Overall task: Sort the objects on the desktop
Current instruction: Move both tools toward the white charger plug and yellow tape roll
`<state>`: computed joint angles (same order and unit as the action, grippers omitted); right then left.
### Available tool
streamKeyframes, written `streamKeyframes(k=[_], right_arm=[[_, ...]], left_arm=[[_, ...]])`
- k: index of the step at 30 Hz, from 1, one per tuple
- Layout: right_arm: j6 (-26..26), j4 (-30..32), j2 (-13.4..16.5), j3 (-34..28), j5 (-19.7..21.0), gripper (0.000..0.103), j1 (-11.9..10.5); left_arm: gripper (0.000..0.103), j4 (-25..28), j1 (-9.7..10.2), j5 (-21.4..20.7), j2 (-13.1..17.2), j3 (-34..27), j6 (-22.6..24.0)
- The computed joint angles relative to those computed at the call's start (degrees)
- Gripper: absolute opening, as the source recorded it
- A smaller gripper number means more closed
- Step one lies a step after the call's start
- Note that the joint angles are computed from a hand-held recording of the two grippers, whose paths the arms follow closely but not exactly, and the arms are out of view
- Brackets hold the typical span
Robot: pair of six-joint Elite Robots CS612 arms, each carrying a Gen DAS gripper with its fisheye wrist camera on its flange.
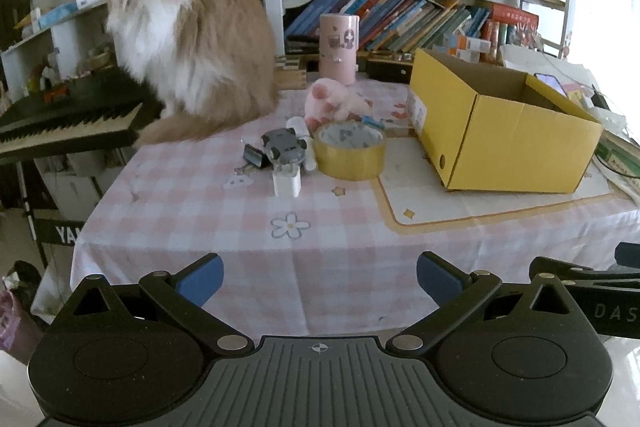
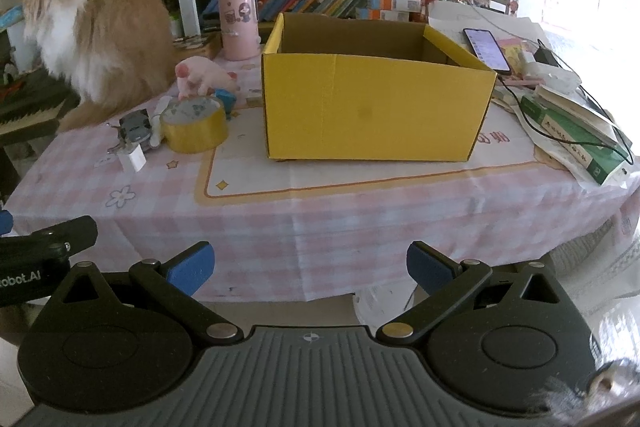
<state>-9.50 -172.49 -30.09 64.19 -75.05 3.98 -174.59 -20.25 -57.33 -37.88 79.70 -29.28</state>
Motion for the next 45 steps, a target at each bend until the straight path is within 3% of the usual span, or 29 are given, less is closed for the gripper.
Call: streamKeyframes(k=[6, 21, 36, 45], right_arm=[[-0.4, 1.1, 0.1, -0.4, 0.5, 0.103, -0.1], [-0.1, 1.3, 0.5, -1.2, 1.1, 0.103, -0.2], [-0.2, -1.0, 0.2, -0.8, 2.1, 0.103, 0.2], [-1.1, -2.0, 0.0, -0.3, 1.7, 0.103, 0.5]], left_arm=[[0.103, 1.8, 0.22, -0.9, 0.0, -0.3, -1.1], [0.103, -0.3, -0.33, 1.6, -0.1, -0.1, 0.9], [0.103, -7.8, -0.28, 1.1, 0.0, 1.2, 6.0], [0.103, -6.8, 0.49, -2.2, -0.6, 1.8, 5.2]])
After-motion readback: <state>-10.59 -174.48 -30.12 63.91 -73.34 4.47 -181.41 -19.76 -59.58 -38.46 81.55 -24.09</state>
